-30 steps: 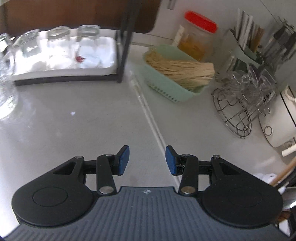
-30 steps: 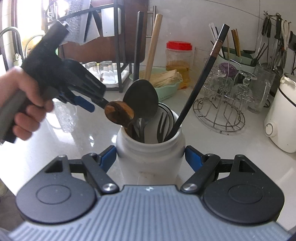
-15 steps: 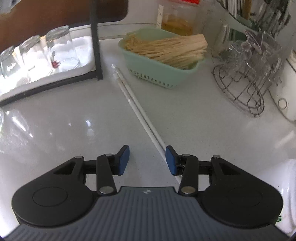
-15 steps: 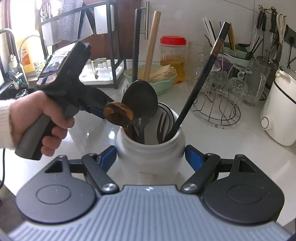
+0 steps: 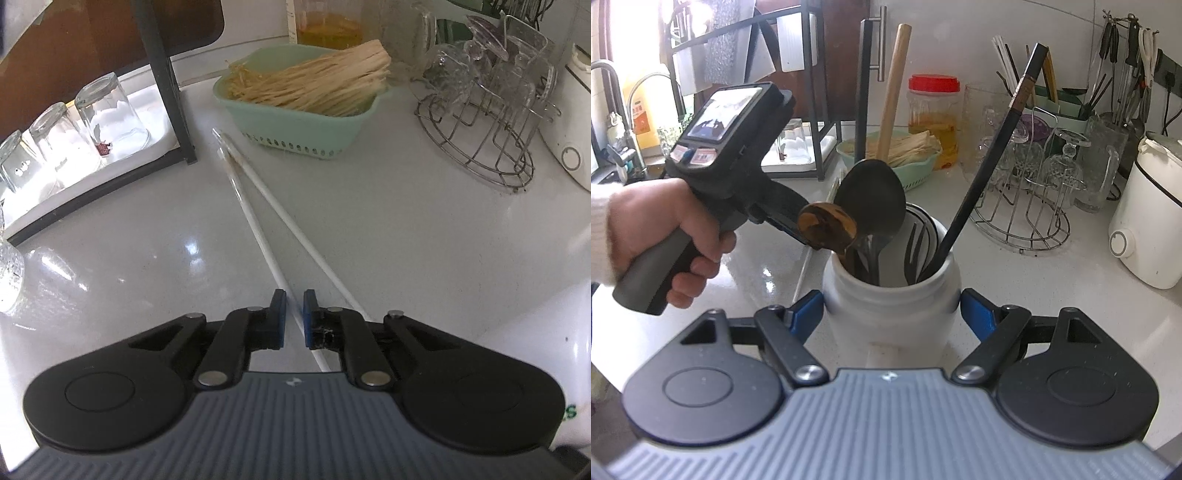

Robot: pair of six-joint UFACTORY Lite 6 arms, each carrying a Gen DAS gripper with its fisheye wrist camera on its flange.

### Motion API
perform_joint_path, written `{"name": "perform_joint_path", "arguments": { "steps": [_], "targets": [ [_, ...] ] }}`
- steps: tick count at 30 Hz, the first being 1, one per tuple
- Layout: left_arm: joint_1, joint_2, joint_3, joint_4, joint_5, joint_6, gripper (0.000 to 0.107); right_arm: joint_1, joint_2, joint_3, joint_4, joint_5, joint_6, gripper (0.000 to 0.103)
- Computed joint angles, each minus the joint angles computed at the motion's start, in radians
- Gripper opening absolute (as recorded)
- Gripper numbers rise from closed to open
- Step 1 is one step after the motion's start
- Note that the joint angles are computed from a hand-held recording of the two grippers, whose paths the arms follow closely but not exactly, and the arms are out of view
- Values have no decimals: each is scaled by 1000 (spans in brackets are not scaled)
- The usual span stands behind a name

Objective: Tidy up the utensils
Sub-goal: 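Move the left tool down to the white chopsticks on the counter, then close the left tool on one white chopstick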

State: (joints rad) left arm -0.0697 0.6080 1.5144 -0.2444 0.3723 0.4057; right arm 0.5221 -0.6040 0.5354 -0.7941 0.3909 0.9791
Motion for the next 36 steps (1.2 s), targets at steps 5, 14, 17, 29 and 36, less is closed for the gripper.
{"name": "perform_joint_path", "arguments": {
  "steps": [5,14,17,29,36],
  "targets": [
    [15,-54,-76,-8,-26,-6,7,20,8,7,-29,21,48,83],
    [70,-213,-273,-88,-22,65,0,34,12,9,-52,31,75,83],
    [91,-282,-353,-117,-15,97,0,42,14,9,-71,35,103,83],
    [210,-472,-542,-326,76,285,0,30,22,0,-104,5,127,83],
    [225,-301,-348,-407,100,328,3,32,37,16,-86,15,112,83]
  ]
}}
